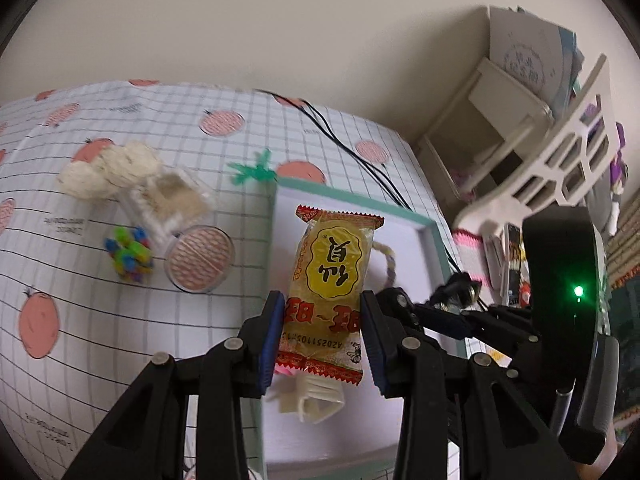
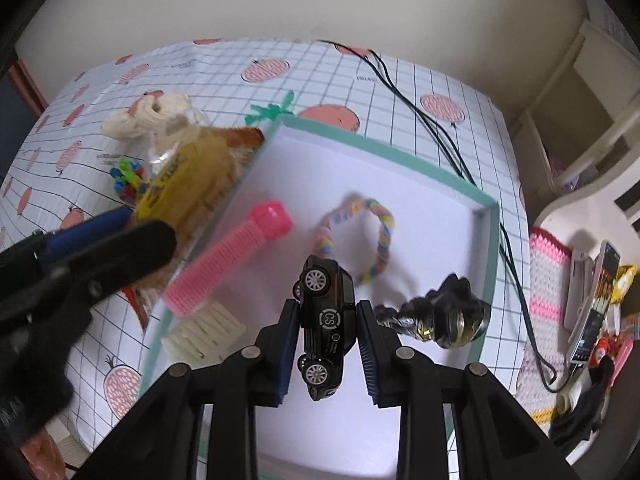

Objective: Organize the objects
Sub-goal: 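Lift and carry the snack packet and toy car over the tray, then lower the snack packet and toy car into the tray and open both tools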

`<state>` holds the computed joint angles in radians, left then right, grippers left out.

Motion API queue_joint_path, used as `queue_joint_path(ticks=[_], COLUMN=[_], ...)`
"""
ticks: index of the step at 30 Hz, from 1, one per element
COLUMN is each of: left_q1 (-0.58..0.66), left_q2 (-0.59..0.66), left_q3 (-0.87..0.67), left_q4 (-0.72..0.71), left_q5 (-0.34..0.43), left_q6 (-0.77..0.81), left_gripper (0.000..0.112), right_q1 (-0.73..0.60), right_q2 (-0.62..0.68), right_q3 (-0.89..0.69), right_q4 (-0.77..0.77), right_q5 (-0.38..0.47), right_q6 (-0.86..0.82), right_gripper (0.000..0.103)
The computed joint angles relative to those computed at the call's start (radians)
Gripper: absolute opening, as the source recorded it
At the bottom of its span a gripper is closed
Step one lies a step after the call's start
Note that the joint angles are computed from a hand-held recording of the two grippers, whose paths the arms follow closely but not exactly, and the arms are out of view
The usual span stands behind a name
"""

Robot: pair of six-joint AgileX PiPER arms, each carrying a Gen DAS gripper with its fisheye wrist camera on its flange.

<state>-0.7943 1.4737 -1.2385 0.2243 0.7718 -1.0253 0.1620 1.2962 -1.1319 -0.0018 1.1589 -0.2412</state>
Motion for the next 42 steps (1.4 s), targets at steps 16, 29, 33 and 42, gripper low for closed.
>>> queue_joint_path(ticks=[16, 29, 33, 42], left_q1=[0.005, 0.007, 0.01, -0.006], left_q2=[0.094, 0.105, 0.096, 0.058], left_q3=[-0.048, -0.062, -0.057, -0.056], left_q4=[-0.143, -0.163, -0.157, -0.065], left_q5=[-0.009, 0.007, 0.002, 0.003], left_q6=[0.112, 0.13, 0.118, 0.045], left_gripper=[0.04, 0.04, 0.04, 0.04], right_q1=[-0.059, -0.056, -0.048, -0.038], right_q2=[0.036, 0.043, 0.037, 0.016], right_q3=[0.018, 0.034, 0.031, -0.01], right_q4=[0.032, 0.027, 0.019, 0.023], right_q5=[0.016, 0.015, 0.014, 0.038], right_q6=[-0.048, -0.047, -0.039, -0.041], right_gripper=[0.031, 0.036, 0.047, 0.047])
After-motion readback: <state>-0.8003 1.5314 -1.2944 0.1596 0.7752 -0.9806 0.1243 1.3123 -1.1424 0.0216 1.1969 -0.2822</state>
